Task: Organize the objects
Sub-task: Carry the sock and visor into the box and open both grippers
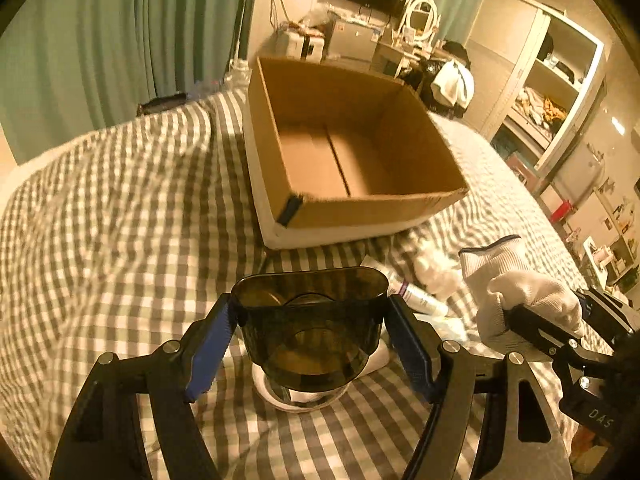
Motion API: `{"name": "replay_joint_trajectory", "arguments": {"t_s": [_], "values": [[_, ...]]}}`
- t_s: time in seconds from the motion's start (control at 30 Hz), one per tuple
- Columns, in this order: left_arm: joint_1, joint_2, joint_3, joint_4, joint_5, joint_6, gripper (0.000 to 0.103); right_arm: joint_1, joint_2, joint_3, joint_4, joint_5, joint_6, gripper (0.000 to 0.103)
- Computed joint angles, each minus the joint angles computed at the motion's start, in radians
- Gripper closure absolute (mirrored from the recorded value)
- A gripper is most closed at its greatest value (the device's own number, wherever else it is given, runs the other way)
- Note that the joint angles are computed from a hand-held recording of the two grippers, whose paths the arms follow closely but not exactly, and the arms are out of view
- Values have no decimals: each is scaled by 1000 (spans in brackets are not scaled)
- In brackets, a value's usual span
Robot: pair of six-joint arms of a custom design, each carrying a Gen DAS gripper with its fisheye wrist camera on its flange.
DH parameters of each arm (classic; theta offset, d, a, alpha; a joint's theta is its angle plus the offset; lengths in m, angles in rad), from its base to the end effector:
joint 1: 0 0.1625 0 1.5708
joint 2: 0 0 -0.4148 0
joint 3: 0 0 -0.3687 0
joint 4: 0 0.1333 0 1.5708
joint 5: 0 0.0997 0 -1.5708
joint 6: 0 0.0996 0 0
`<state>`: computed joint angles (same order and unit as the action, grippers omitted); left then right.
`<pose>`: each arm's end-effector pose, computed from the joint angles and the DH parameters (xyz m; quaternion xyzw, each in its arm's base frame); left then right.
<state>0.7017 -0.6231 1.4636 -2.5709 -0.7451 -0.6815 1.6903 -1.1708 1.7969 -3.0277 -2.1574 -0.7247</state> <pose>-0.3952 -0.6044 0.0791 0.0537 0.9120 -0.3321 0.2345 0.1478 -0.5753 0.3462 0.2524 -0.8468 0.2899 0.3676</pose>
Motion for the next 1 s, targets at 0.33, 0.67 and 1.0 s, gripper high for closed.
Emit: {"name": "replay_joint_trajectory", "arguments": {"t_s": [0.33,0.67,1.0], "values": [[-36,-13,-118,122,47,75,26,80,3,-69,-7,32,-42,56],[10,120,-428,197,90,252,26,87,123,-328,126,82,-20,57],[113,358,-847,277,46,451,26,31,369,-763,337,125,33,57]]}}
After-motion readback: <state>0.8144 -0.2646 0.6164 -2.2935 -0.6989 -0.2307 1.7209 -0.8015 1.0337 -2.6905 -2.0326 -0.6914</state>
